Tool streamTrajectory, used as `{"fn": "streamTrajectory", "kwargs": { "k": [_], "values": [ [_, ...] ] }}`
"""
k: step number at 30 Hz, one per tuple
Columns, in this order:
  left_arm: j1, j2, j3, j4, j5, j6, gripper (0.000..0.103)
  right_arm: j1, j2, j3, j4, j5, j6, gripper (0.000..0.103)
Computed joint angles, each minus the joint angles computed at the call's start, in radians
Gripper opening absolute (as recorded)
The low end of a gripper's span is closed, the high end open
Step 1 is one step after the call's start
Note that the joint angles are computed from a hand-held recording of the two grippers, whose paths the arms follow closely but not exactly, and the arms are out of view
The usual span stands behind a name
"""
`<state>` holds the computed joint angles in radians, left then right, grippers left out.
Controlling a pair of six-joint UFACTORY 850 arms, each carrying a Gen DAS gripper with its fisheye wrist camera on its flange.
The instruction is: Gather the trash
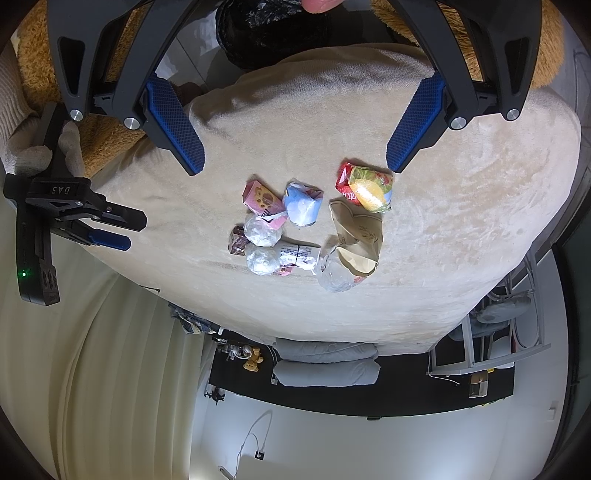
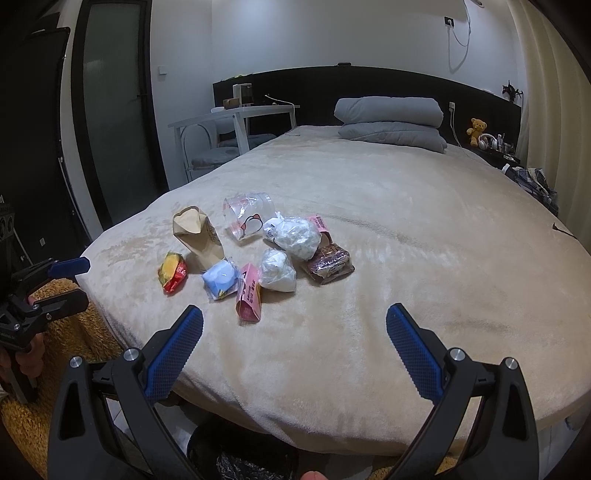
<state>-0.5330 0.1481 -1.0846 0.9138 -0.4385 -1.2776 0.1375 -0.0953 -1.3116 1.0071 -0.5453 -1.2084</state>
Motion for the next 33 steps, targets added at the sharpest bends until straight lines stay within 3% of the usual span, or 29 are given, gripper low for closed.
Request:
{"fn": "streamTrajectory", "kwargs": {
  "k": [20, 28, 33],
  "values": [
    [0.002, -0.02, -0.027, -0.088, -0.057, 0.082, 0.097, 0.006, -0.007, -0.009, -0.01, -0.012, 0.025, 0.098],
    [0.035, -0.039, -0.051, -0.236, -0.035, 0.239, 0.097, -0.01, -0.028, -0.037, -0.016, -0.047, 0.08, 0.098],
    [0.066, -0.076, -0.088, -0.361, -0.042, 0.372, 0.097, -0.017, -0.088, -0.111, -0.081, -0.127, 0.199, 0.098]
  ]
}}
